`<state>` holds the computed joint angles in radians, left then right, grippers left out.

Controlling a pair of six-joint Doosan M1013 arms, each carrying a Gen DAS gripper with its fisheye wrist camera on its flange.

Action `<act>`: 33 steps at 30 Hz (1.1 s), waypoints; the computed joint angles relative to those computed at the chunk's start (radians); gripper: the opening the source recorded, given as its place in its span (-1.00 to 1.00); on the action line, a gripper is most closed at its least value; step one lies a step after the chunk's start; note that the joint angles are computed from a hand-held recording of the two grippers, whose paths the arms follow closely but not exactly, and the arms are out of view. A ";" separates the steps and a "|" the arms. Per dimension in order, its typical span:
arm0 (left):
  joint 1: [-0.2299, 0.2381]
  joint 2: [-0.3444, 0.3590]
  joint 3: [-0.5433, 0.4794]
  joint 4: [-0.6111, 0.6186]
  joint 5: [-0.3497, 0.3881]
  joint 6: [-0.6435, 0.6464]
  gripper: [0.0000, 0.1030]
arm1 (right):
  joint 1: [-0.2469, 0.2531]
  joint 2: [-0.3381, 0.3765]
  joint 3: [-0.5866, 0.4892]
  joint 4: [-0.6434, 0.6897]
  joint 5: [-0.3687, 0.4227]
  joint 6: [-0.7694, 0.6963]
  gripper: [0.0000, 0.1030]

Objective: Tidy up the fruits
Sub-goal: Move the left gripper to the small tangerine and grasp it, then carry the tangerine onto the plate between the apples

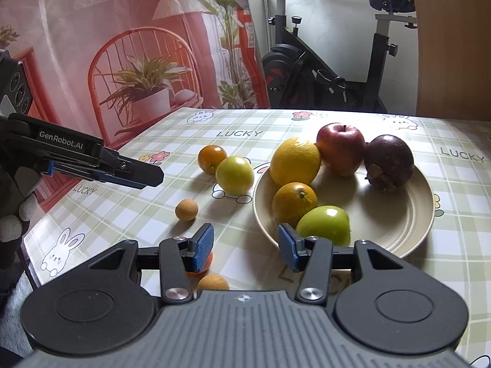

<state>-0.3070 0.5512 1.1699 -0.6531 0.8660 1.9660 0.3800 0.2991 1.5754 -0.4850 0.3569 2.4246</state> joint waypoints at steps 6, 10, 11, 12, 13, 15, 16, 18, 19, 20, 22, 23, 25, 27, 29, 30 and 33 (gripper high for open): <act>0.006 0.005 0.007 -0.041 0.029 0.021 -0.12 | 0.012 0.032 -0.042 0.161 0.016 -0.259 -0.02; 0.004 0.010 0.009 -0.060 0.053 0.039 -0.12 | 0.015 0.055 -0.071 0.285 0.031 -0.439 -0.02; 0.003 0.012 0.010 -0.067 0.062 0.046 -0.12 | 0.015 0.060 -0.076 0.304 0.037 -0.467 -0.03; 0.003 0.014 0.010 -0.073 0.073 0.050 -0.12 | 0.015 0.065 -0.080 0.322 0.041 -0.495 -0.03; 0.002 0.017 0.009 -0.077 0.082 0.051 -0.12 | 0.015 0.069 -0.085 0.334 0.047 -0.513 -0.03; 0.001 0.024 0.006 -0.084 0.103 0.052 -0.12 | 0.014 0.077 -0.093 0.348 0.060 -0.531 -0.04; 0.000 0.028 0.003 -0.085 0.113 0.051 -0.12 | 0.012 0.079 -0.095 0.356 0.066 -0.540 -0.05; -0.001 0.031 0.002 -0.088 0.126 0.054 -0.12 | 0.010 0.083 -0.097 0.368 0.072 -0.551 -0.05; -0.002 0.032 0.003 -0.088 0.131 0.058 -0.12 | 0.009 0.084 -0.099 0.384 0.076 -0.564 -0.06; -0.003 0.034 0.003 -0.089 0.134 0.060 -0.12 | 0.009 0.085 -0.098 0.390 0.078 -0.571 -0.07; -0.003 0.038 0.001 -0.096 0.142 0.060 -0.12 | 0.011 0.086 -0.097 0.393 0.081 -0.578 -0.08; -0.004 0.040 0.000 -0.096 0.146 0.055 -0.12 | 0.012 0.087 -0.098 0.389 0.081 -0.576 -0.08; -0.005 0.045 -0.004 -0.088 0.153 0.043 -0.12 | 0.010 0.088 -0.098 0.395 0.082 -0.578 -0.13; -0.007 0.048 -0.007 -0.078 0.155 0.033 -0.14 | 0.007 0.089 -0.097 0.396 0.083 -0.575 -0.23; -0.009 0.051 -0.010 -0.073 0.155 0.024 -0.15 | 0.003 0.089 -0.096 0.418 0.081 -0.585 -0.23; -0.009 0.053 -0.013 -0.071 0.158 0.020 -0.15 | 0.002 0.090 -0.097 0.422 0.079 -0.587 -0.23; -0.009 0.052 -0.013 -0.066 0.157 0.018 -0.28 | 0.003 0.090 -0.096 0.421 0.079 -0.587 -0.23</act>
<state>-0.3164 0.6035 1.1574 -0.7194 1.0225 1.9842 0.3834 0.3893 1.4791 -0.0636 0.4360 1.8380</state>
